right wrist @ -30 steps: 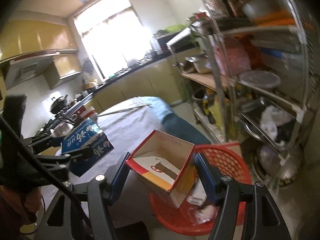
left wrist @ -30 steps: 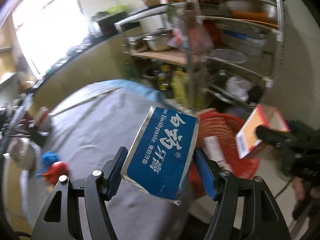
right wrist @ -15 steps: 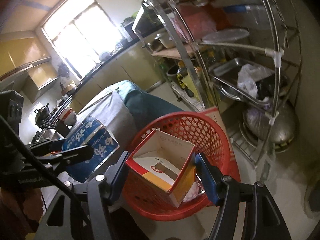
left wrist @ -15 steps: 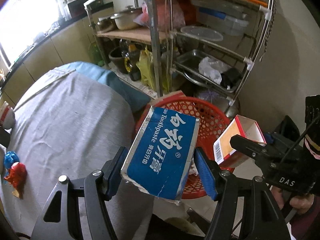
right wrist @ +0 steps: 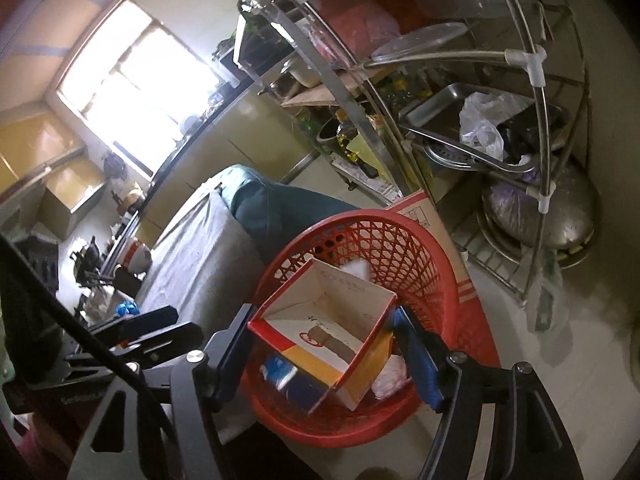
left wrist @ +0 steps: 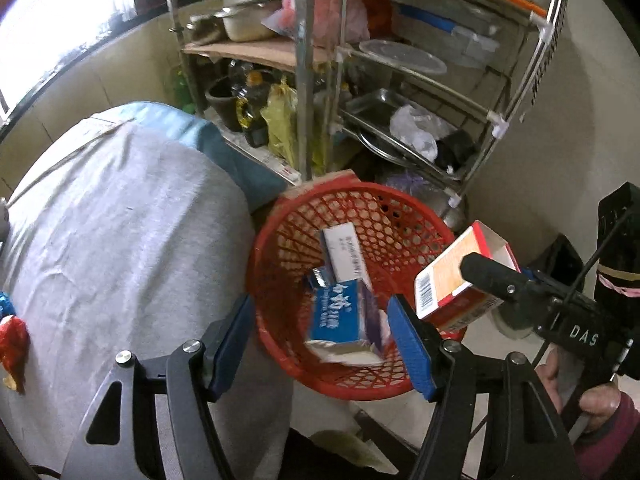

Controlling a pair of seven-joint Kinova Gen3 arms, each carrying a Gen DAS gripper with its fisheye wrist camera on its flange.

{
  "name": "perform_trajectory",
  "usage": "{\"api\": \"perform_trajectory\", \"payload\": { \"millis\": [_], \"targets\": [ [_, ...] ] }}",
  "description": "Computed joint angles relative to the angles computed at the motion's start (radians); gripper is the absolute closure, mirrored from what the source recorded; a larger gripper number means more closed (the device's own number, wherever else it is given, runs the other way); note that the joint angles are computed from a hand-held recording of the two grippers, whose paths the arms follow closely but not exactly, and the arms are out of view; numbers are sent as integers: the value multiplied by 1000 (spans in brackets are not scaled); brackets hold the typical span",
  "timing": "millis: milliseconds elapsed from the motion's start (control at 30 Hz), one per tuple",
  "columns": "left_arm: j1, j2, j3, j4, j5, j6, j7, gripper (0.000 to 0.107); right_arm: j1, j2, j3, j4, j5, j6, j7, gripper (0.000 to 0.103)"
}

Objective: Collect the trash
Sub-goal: 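Move both open tools back over the table toward the remaining trash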

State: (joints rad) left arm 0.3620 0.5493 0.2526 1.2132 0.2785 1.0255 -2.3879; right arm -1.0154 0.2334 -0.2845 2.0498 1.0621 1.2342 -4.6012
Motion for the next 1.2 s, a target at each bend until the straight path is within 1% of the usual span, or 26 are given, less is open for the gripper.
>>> {"api": "perform_trajectory", "payload": {
  "millis": [67, 100, 233, 333, 367, 467, 500, 567, 667, 800, 867, 900, 1000, 1033, 1067, 1133, 1200],
  "targets": [
    [-27, -12, 4, 3, 19, -5, -13, 38, -6, 0, 7, -14, 1, 16, 21, 29],
    [-40, -18, 5, 6, 28, -9, -22, 38, -24, 2, 27, -28, -5, 27, 41, 28],
    [-85, -49, -7, 36, 47, -47, -44, 38, -170, 1, 203, -73, -24, 33, 120, 27],
    [-120, -60, -21, 43, 53, -55, -44, 38, -269, -4, 340, -119, -48, 23, 232, 27],
    [-138, -67, -28, 53, 56, -65, -48, 38, -283, -5, 365, -137, -52, 21, 273, 27],
    [-188, -81, -47, 75, 63, -93, -49, 38, -281, 14, 392, -201, -36, 22, 395, 27],
    [-203, -83, -53, 78, 64, -99, -44, 38, -267, 21, 390, -222, -25, 11, 436, 27],
    [-249, -84, -67, 79, 77, -112, -33, 38, -192, 37, 335, -271, -3, -10, 517, 27],
    [-301, -91, -92, 86, 80, -165, -8, 38, -53, 86, 220, -366, 48, -34, 639, 27],
    [-352, -98, -119, 91, 68, -243, 47, 38, 132, 155, 43, -519, 125, -60, 802, 27],
    [-364, -101, -148, 84, 42, -294, 109, 37, 208, 200, -49, -604, 168, -56, 883, 27],
    [-370, -102, -152, 85, 32, -313, 130, 37, 244, 227, -95, -650, 192, -58, 924, 27],
    [-400, -105, -175, 83, 7, -389, 210, 36, 330, 312, -225, -789, 250, -50, 1046, 27],
    [-417, -102, -166, 79, -2, -403, 227, 34, 350, 341, -260, -836, 251, -46, 1086, 27],
    [-427, -105, -176, 84, 1, -434, 245, 34, 370, 369, -291, -882, 247, -52, 1127, 27],
    [-443, -108, -178, 93, -14, -474, 277, 34, 386, 417, -323, -973, 212, -62, 1208, 27],
    [-456, -104, -185, 101, -32, -512, 312, 33, 386, 454, -323, -1040, 177, -89, 1290, 27]
  ]
}}
